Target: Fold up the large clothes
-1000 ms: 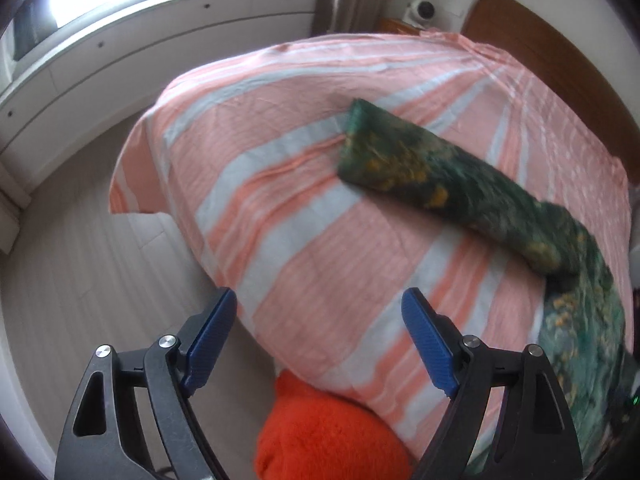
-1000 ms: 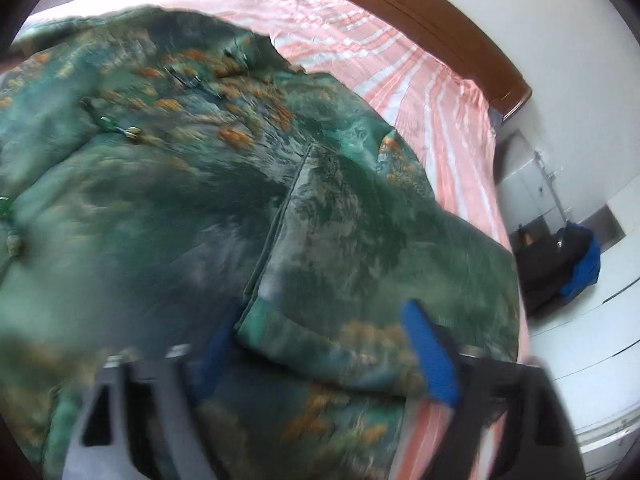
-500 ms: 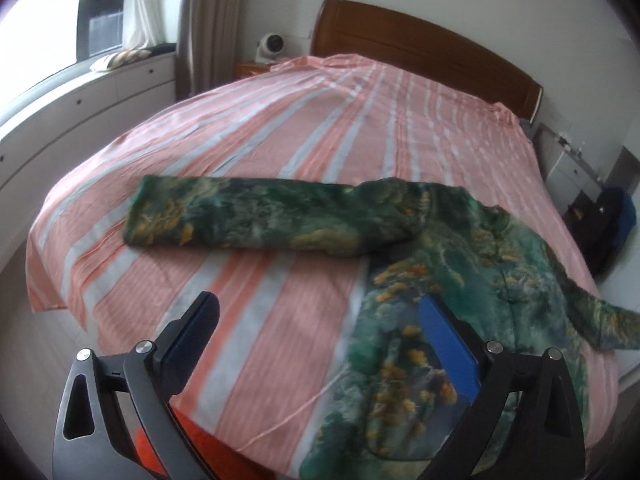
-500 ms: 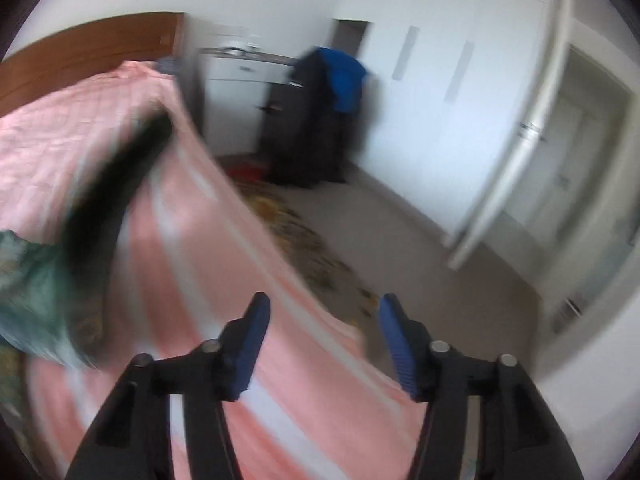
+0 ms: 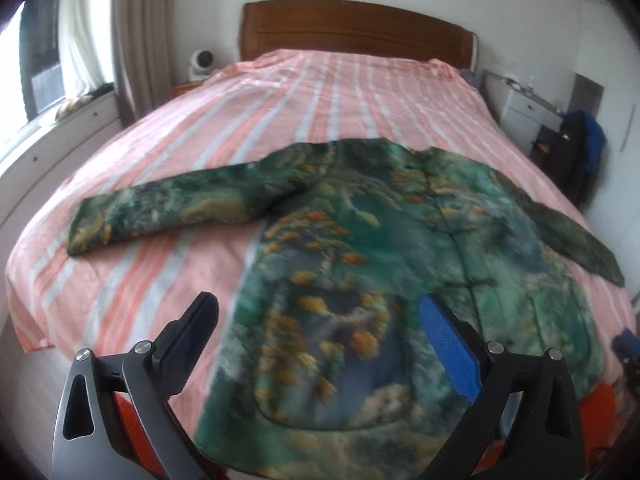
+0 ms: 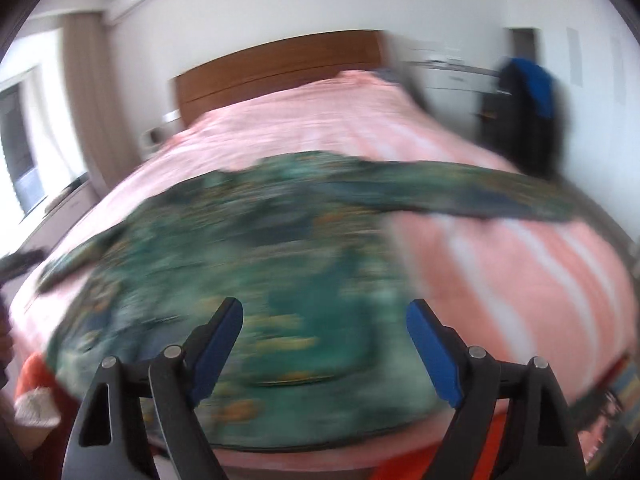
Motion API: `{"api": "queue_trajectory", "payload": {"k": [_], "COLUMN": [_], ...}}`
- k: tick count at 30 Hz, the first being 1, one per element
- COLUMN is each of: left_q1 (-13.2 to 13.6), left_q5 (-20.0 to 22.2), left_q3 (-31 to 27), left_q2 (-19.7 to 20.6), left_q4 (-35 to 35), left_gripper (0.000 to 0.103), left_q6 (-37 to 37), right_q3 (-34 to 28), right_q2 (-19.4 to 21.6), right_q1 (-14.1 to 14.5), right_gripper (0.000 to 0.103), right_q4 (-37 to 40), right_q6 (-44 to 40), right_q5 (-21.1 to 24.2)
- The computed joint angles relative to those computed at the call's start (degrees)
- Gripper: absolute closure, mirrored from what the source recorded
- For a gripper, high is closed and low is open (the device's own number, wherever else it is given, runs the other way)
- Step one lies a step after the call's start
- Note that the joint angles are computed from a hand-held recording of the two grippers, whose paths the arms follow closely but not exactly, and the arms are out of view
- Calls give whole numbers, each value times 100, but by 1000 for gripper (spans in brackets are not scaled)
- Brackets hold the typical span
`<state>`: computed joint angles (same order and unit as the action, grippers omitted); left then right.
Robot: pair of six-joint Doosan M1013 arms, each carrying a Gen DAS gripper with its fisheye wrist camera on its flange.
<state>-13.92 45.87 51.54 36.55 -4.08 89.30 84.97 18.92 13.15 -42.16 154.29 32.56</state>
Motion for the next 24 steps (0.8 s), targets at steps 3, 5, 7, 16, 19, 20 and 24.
{"api": "queue_trajectory", "payload": {"k": [3,5,7,16,19,20,24], "left_q1": [27,26,26,17,30,27,4], "left_q5": [125,41,-185,-619,-557,-540,-547], "left_q3": [114,249,413,602,671,698,795], "left_q2": [-79,-159,-264,-456,-480,-484,-510], "left_q4": [-698,-938,-1110,-1619,-1826,-1832,-1880], "left_gripper": [0,0,0,0,0,0,1], "left_q6": [672,881,1020,1474,1634,1650,1772], "right_q3": [-174,-246,-321,-504,-562,-553,-570], "right_q2": [89,117,108,199,257,258,291], "right_q1": [125,127,99,268,299,279,267], "right_gripper": [16,9,7,4,4,4,4], "right_q4": [413,435,491,-186,8,151,273], "right_q6": [-789,-899,-798,-118,-445,-543,-598], "right_q5": [-182,-172,-196,-8,145,86,137]}}
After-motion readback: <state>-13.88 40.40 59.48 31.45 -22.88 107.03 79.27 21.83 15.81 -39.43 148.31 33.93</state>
